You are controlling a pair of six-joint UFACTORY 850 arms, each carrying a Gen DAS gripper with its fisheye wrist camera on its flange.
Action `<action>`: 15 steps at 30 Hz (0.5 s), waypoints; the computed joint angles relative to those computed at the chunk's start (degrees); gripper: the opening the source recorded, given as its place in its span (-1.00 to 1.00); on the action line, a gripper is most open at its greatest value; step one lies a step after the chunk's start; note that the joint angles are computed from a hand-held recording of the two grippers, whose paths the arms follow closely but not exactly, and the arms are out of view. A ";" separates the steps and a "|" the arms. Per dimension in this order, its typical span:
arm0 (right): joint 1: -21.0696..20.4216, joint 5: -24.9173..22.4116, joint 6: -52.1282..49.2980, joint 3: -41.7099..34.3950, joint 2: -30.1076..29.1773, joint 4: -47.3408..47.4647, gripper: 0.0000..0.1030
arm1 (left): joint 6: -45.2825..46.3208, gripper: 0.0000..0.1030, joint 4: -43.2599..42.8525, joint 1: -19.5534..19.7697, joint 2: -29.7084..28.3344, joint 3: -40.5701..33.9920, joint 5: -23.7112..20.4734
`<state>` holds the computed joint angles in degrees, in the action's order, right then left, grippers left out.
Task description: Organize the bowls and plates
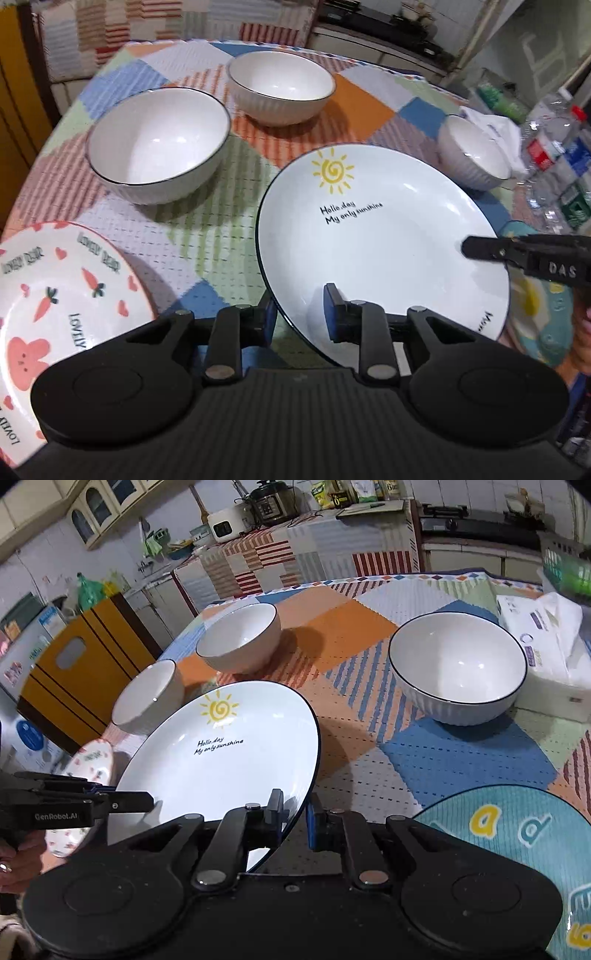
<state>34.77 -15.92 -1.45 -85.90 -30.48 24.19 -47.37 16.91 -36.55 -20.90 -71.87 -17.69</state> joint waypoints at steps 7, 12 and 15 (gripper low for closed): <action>0.80 -1.39 10.93 -3.09 -3.26 -9.64 -0.63 | -4.82 -0.51 7.17 -0.86 -2.04 -2.32 -3.17; 1.95 -5.61 20.44 -6.30 -4.75 -22.47 -0.57 | 0.10 -0.51 0.53 -0.67 -2.96 -2.94 -4.42; 3.39 -8.73 28.11 -7.95 -5.70 -32.26 -0.50 | -3.46 -0.50 2.97 -1.25 -3.13 -3.06 -5.46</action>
